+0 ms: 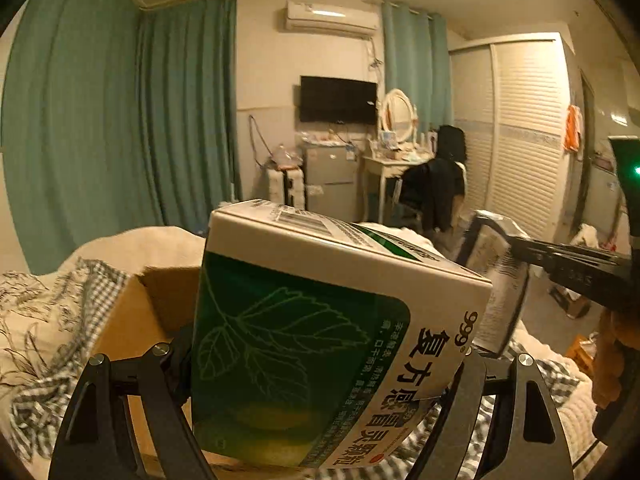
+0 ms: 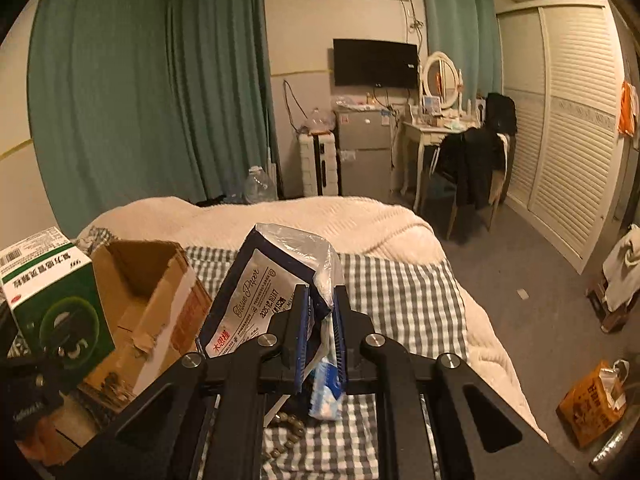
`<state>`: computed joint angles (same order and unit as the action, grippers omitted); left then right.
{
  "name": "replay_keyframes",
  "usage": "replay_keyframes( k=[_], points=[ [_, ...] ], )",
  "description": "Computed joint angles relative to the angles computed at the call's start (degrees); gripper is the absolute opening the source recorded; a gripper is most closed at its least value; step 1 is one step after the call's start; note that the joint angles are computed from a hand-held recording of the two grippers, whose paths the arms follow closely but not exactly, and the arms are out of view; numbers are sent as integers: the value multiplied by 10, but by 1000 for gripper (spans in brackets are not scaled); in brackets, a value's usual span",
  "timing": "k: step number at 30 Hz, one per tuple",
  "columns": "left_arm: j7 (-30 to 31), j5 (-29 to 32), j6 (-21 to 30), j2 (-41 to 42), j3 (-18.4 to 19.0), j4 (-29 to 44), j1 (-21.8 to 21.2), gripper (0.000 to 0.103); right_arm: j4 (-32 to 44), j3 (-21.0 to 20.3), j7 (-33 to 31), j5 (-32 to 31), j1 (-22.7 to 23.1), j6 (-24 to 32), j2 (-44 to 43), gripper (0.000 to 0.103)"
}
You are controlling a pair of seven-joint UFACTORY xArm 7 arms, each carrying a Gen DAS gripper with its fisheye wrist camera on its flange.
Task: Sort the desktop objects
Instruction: 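Lift both held items and carry them over the cardboard box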
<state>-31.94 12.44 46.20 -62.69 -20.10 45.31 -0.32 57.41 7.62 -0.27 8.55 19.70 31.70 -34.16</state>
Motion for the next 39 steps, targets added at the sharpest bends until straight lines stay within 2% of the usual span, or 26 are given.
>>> replay_keyframes(
  k=[14,28,34,39],
  points=[
    [45,6,2,-47,71,-6,35,85,62,42,42,-21,12,-37,42,11],
    [99,3,5,-74,132,-22,89,85,116,87,95,-62,31,-52,88,11],
    [119,9,6,-80,143,-31,112,85,133,101,106,-76,46,-53,110,12],
    [129,2,9,-68,146,-38,115,85,147,122,110,-96,64,-47,140,12]
  ],
)
